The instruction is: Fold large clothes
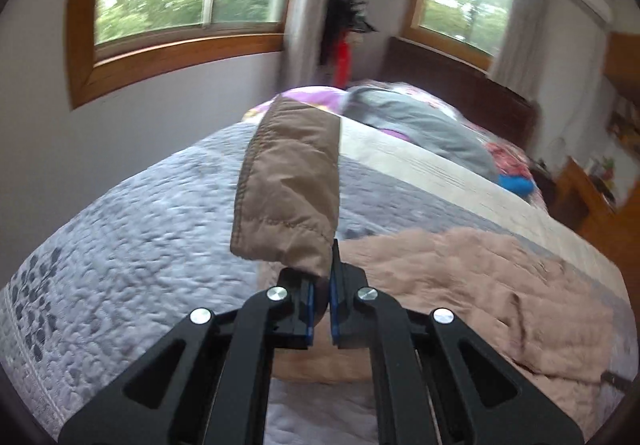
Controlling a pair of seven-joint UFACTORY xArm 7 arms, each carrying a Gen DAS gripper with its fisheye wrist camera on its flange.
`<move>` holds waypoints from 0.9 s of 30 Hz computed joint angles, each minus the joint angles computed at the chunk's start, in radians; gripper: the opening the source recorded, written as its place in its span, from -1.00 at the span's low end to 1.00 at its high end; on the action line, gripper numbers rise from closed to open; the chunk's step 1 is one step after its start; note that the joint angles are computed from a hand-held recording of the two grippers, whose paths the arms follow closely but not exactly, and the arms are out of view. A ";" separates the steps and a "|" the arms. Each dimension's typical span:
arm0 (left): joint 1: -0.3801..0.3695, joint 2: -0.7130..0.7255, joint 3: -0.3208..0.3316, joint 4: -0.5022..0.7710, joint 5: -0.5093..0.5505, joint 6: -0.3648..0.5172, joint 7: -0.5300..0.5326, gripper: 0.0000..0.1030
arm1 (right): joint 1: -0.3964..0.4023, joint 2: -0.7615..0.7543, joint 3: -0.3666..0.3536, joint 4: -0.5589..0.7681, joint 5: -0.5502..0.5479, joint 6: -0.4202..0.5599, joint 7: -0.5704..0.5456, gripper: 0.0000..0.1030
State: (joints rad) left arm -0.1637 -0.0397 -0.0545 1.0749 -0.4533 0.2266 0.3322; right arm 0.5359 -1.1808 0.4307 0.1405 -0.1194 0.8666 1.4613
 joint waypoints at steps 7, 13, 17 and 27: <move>-0.125 -0.011 -0.077 -0.046 -0.001 0.002 0.063 -0.93 | 0.027 -0.070 -0.001 -0.021 0.012 0.058 0.016 0.02; -0.208 0.016 -0.123 -0.052 -0.040 0.006 0.114 -0.93 | 0.028 -0.063 -0.004 -0.030 0.012 0.044 0.014 0.02; -0.228 0.078 -0.146 -0.028 -0.017 0.038 0.122 -0.92 | 0.028 -0.066 -0.012 -0.041 0.015 0.043 0.015 0.02; -0.208 0.028 -0.172 -0.021 -0.381 0.356 0.504 -0.28 | 0.021 -0.020 -0.012 -0.038 0.009 0.021 0.013 0.02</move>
State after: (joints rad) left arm -0.3721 -0.0113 -0.2268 1.0539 -0.8348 0.5830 0.8358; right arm 0.5571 -1.2006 0.4188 0.1023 -0.1108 0.8879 1.4746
